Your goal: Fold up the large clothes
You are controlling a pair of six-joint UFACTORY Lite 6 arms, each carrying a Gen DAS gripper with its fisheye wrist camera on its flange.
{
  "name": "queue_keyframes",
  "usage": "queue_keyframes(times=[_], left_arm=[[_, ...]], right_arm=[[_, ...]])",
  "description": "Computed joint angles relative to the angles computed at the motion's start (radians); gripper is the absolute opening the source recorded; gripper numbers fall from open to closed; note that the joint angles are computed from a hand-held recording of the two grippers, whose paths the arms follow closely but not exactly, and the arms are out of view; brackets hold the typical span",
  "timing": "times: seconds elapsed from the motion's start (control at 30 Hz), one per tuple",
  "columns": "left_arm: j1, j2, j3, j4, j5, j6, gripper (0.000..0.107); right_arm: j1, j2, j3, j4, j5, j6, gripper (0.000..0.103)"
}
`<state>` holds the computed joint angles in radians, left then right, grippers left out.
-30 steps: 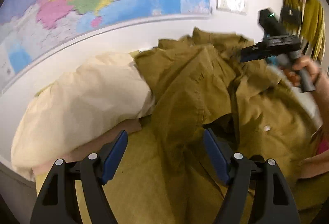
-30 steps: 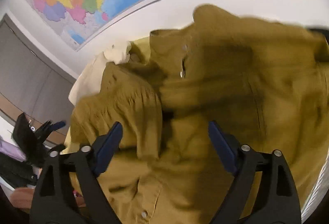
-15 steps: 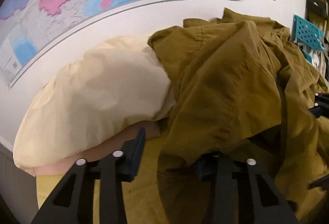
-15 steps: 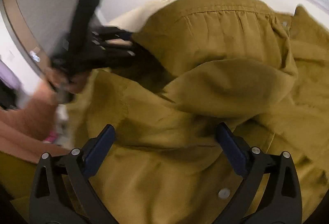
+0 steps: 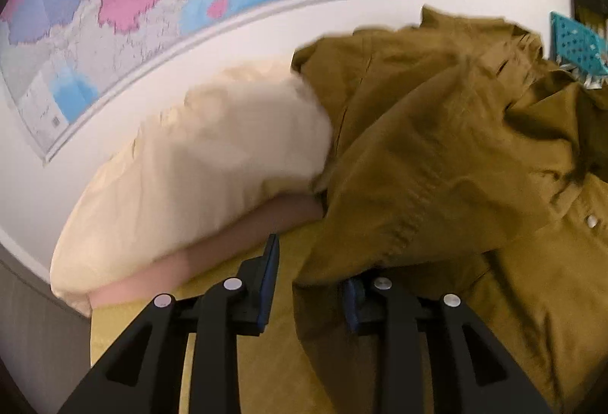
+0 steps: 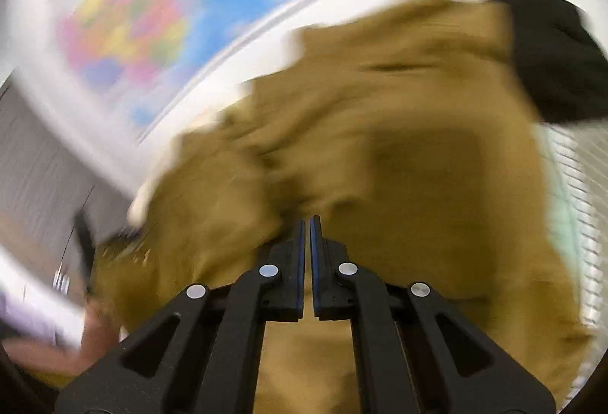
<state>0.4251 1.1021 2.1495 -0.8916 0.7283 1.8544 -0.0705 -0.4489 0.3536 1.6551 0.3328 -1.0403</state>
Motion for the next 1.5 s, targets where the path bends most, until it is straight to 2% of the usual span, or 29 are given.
queue_keyframes(times=[0.03, 0.07, 0.1, 0.13, 0.2, 0.23, 0.27, 0.3, 0.33, 0.4, 0.47, 0.53, 0.57, 0.6, 0.63, 0.67, 0.73, 0.83, 0.9, 0.93, 1.0, 1.03, 1.07, 1.13, 1.2, 1.27, 1.4, 1.43, 1.5], left_arm=[[0.001, 0.040, 0.057, 0.045, 0.009, -0.051, 0.031], [0.004, 0.055, 0.072, 0.083, 0.000, -0.074, 0.037], [0.005, 0.047, 0.046, 0.091, -0.030, -0.056, 0.039], [0.015, 0.037, 0.025, 0.073, -0.031, -0.009, 0.039], [0.063, -0.016, -0.027, 0.051, 0.092, 0.126, 0.040], [0.090, -0.014, -0.002, 0.048, 0.197, 0.153, 0.054], [0.124, -0.031, 0.016, 0.004, 0.302, 0.190, 0.074], [0.147, -0.014, 0.074, -0.028, 0.390, 0.185, 0.082], [0.154, 0.020, 0.167, -0.044, 0.469, 0.139, 0.085], [0.137, 0.099, 0.351, -0.039, 0.544, 0.011, 0.085], [0.086, 0.107, 0.388, -0.034, 0.500, -0.070, 0.084], [0.015, 0.034, 0.259, -0.035, 0.367, -0.074, 0.081], [-0.016, 0.013, 0.215, -0.034, 0.315, -0.072, 0.078], [-0.042, -0.020, 0.149, -0.038, 0.275, -0.059, 0.077], [-0.062, -0.031, 0.123, -0.035, 0.248, -0.067, 0.076], [-0.087, -0.033, 0.109, -0.029, 0.211, -0.081, 0.073], [-0.125, -0.027, 0.097, -0.023, 0.142, -0.098, 0.070], [-0.162, 0.020, 0.152, -0.008, 0.096, -0.164, 0.069], [-0.186, -0.025, 0.025, -0.069, -0.051, -0.068, 0.069], [-0.198, -0.021, -0.001, -0.056, -0.104, -0.068, 0.069], [-0.212, 0.011, 0.000, 0.011, -0.166, -0.114, 0.069], [-0.213, 0.016, -0.026, -0.002, -0.212, -0.080, 0.069], [-0.208, 0.005, -0.055, -0.033, -0.225, -0.030, 0.069], [-0.199, -0.018, -0.082, -0.048, -0.224, -0.006, 0.069], [-0.190, -0.072, -0.128, -0.103, -0.230, 0.042, 0.069], [-0.174, -0.112, -0.135, -0.167, -0.155, 0.076, 0.069], [-0.204, -0.147, -0.124, -0.258, -0.045, 0.129, 0.076], [-0.221, -0.119, -0.076, -0.223, -0.028, 0.083, 0.076], [-0.286, 0.002, 0.098, -0.078, -0.064, -0.110, 0.076]], right_arm=[[-0.091, -0.015, -0.032, -0.036, 0.057, 0.028, 0.011], [-0.172, -0.034, -0.055, -0.075, 0.114, 0.057, 0.021], [-0.221, -0.095, -0.088, -0.156, 0.135, 0.127, 0.041], [-0.229, -0.141, -0.095, -0.240, 0.130, 0.202, 0.051], [-0.188, -0.270, -0.110, -0.372, 0.118, 0.336, 0.076], [-0.113, -0.273, -0.094, -0.376, 0.075, 0.353, 0.083], [-0.035, -0.296, -0.086, -0.421, 0.041, 0.408, 0.098], [0.048, -0.297, -0.072, -0.461, 0.001, 0.452, 0.097], [0.098, -0.287, -0.072, -0.464, -0.017, 0.454, 0.097], [0.193, -0.183, -0.039, -0.361, -0.049, 0.351, 0.097], [0.236, -0.056, -0.015, -0.157, -0.052, 0.154, 0.097], [0.264, 0.018, -0.013, -0.044, -0.046, 0.046, 0.097], [0.286, 0.051, -0.001, -0.030, -0.056, 0.034, 0.089], [0.291, 0.054, 0.002, -0.059, -0.054, 0.040, 0.049], [0.286, 0.045, 0.003, -0.130, -0.051, 0.088, 0.024], [0.274, 0.032, 0.017, -0.234, -0.057, 0.176, 0.005], [0.230, -0.023, 0.040, -0.443, -0.077, 0.346, 0.005], [0.078, -0.065, 0.145, -0.753, -0.026, 0.550, 0.005], [-0.011, -0.010, 0.242, -0.842, -0.011, 0.566, 0.004], [-0.050, 0.042, 0.274, -0.831, -0.016, 0.515, 0.005], [-0.128, 0.188, 0.336, -0.684, 0.037, 0.344, 0.006], [-0.155, 0.293, 0.367, -0.612, 0.063, 0.271, 0.009], [-0.159, 0.382, 0.387, -0.582, 0.047, 0.239, 0.018], [-0.157, 0.478, 0.399, -0.505, 0.052, 0.159, 0.028], [-0.157, 0.474, 0.371, -0.380, 0.048, 0.044, 0.041], [-0.172, 0.443, 0.341, -0.260, 0.079, -0.076, 0.050], [-0.172, 0.430, 0.352, -0.241, 0.085, -0.080, 0.050], [-0.177, 0.432, 0.361, -0.242, 0.089, -0.084, 0.049], [-0.212, 0.453, 0.370, -0.224, 0.128, -0.133, 0.042]])
